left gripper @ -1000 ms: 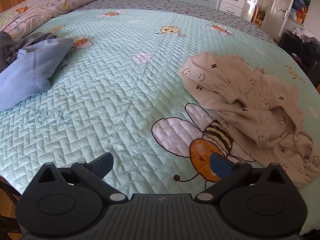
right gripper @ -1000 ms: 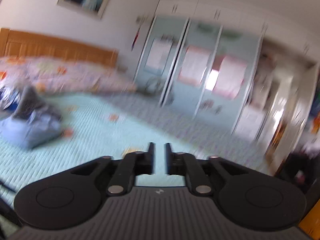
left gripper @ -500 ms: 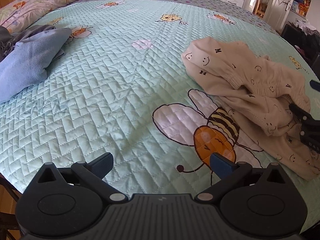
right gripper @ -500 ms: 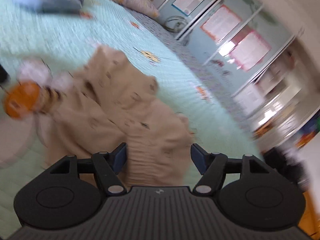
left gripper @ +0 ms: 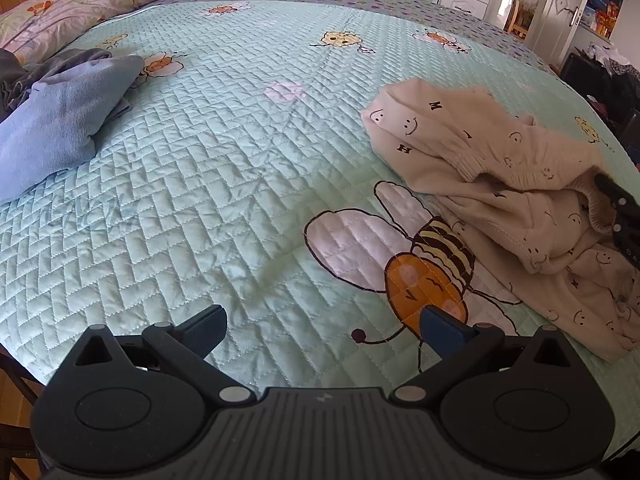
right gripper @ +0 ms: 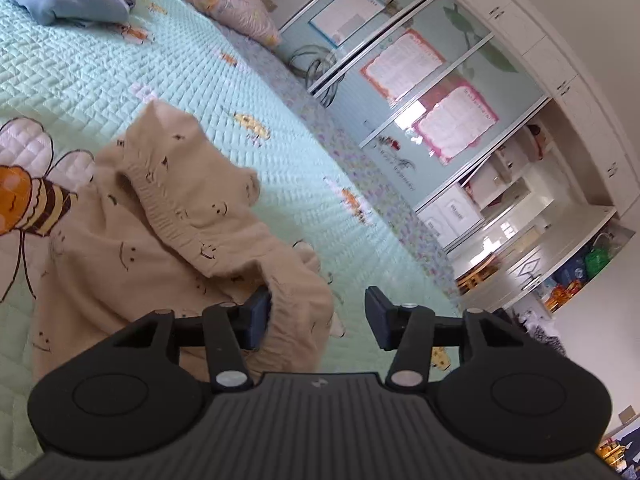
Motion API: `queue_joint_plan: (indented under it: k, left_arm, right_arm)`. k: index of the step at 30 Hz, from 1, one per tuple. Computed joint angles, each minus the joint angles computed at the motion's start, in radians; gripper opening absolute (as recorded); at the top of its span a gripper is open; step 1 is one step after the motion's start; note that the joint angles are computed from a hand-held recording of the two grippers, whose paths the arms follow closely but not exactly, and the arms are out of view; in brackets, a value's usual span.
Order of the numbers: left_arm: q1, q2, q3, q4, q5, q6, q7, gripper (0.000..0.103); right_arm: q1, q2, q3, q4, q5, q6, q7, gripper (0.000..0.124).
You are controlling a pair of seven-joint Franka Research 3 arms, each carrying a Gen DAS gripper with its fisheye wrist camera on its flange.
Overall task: Fold clothes
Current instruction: 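Lower the pants onto the quilt and open the right gripper, then grasp the pants waistband with the right gripper and lift it high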
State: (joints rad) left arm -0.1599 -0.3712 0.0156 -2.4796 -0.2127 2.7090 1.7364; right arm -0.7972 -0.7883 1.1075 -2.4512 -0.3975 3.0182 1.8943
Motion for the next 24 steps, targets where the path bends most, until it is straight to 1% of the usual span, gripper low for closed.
queue_joint_plan:
  k: [2, 4, 5, 7, 9, 10, 11, 12, 13, 14, 15, 17, 20, 22, 24]
  left_arm:
    - [0.0, -0.003, -0.002, -0.002, 0.003, 0.001, 0.003, 0.102]
    - [0.002, -0.002, -0.005, -0.001, 0.009, 0.001, 0.0, 0.102]
    - [0.003, -0.001, -0.006, 0.0, 0.011, -0.001, -0.003, 0.102]
    - [0.005, 0.003, -0.008, 0.002, 0.016, -0.004, -0.009, 0.102]
    - [0.004, 0.005, -0.008, 0.004, 0.017, -0.008, -0.007, 0.102]
    - [0.004, 0.005, -0.009, 0.004, 0.018, -0.007, -0.006, 0.102]
    - [0.005, 0.006, -0.01, 0.004, 0.021, -0.007, -0.007, 0.102]
    - [0.006, 0.007, -0.011, 0.005, 0.022, -0.007, -0.009, 0.102]
    - [0.006, 0.009, -0.011, 0.006, 0.022, -0.008, -0.01, 0.102]
    - [0.005, 0.01, -0.01, 0.007, 0.019, -0.009, -0.009, 0.102]
    - [0.002, 0.01, -0.007, 0.007, 0.014, -0.01, -0.006, 0.102]
    - [0.001, 0.01, -0.006, 0.005, 0.01, -0.012, 0.0, 0.102]
    - [0.0, 0.007, -0.004, 0.004, 0.003, -0.011, 0.003, 0.102]
    - [-0.002, 0.005, 0.001, 0.004, -0.009, -0.01, 0.006, 0.102]
    - [-0.005, 0.0, 0.004, 0.002, -0.017, -0.009, 0.012, 0.102]
  right_arm:
    - [-0.023, -0.007, 0.02, 0.001, -0.002, 0.001, 0.01, 0.062]
    - [-0.048, -0.013, 0.042, 0.004, -0.007, 0.009, 0.011, 0.066]
    - [-0.063, -0.015, 0.055, 0.006, -0.01, 0.012, 0.007, 0.07]
    - [-0.098, -0.023, 0.091, 0.019, -0.02, 0.005, -0.012, 0.073]
    - [-0.14, -0.061, 0.127, 0.029, -0.018, 0.004, -0.013, 0.071]
    - [-0.152, -0.08, 0.135, 0.029, -0.009, 0.01, -0.008, 0.066]
    - [-0.159, -0.091, 0.139, 0.031, 0.003, 0.01, -0.007, 0.052]
    - [-0.158, -0.083, 0.137, 0.039, 0.014, -0.006, -0.016, 0.043]
    - [-0.158, -0.079, 0.135, 0.045, 0.022, -0.017, -0.023, 0.02]
    - [-0.162, -0.084, 0.133, 0.049, 0.022, -0.015, -0.03, 0.006]
    - [-0.167, -0.092, 0.129, 0.052, 0.022, -0.007, -0.037, 0.006]
    - [-0.177, -0.137, 0.107, 0.048, 0.024, 0.059, -0.043, 0.006]
    - [-0.216, -0.241, 0.062, 0.064, 0.053, 0.18, -0.057, 0.006]
    - [-0.255, -0.275, 0.029, 0.109, 0.071, 0.239, -0.088, 0.006]
    - [-0.296, -0.279, -0.005, 0.175, 0.09, 0.278, -0.127, 0.006]
